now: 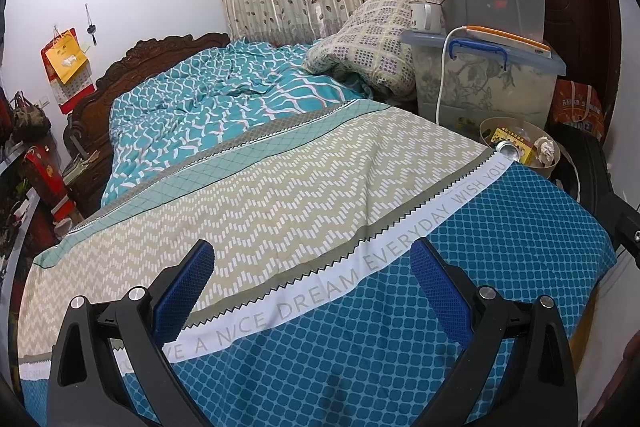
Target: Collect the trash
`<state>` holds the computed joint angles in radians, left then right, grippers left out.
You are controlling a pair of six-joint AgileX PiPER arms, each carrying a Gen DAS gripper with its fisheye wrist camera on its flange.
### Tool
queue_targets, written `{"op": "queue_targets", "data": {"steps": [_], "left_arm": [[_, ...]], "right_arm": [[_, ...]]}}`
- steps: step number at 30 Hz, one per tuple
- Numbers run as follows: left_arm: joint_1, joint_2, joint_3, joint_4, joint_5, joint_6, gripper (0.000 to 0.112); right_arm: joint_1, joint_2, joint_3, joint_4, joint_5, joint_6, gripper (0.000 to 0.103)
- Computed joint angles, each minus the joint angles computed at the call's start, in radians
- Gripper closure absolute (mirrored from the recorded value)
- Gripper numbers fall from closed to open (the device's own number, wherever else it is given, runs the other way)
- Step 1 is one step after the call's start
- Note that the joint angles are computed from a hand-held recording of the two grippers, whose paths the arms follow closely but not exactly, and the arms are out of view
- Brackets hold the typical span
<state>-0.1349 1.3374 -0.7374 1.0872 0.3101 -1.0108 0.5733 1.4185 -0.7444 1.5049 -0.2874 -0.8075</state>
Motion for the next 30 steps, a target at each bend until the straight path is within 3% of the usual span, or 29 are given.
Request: {"op": "queue_targets", "data": {"steps": [30], "left_arm": [[0.021, 0.000, -0.001, -0.084, -0.019, 0.092, 0.018]], "right_arm": [[0.005, 0.002, -0.001, 0.007, -0.003, -0.005, 0.003]]}}
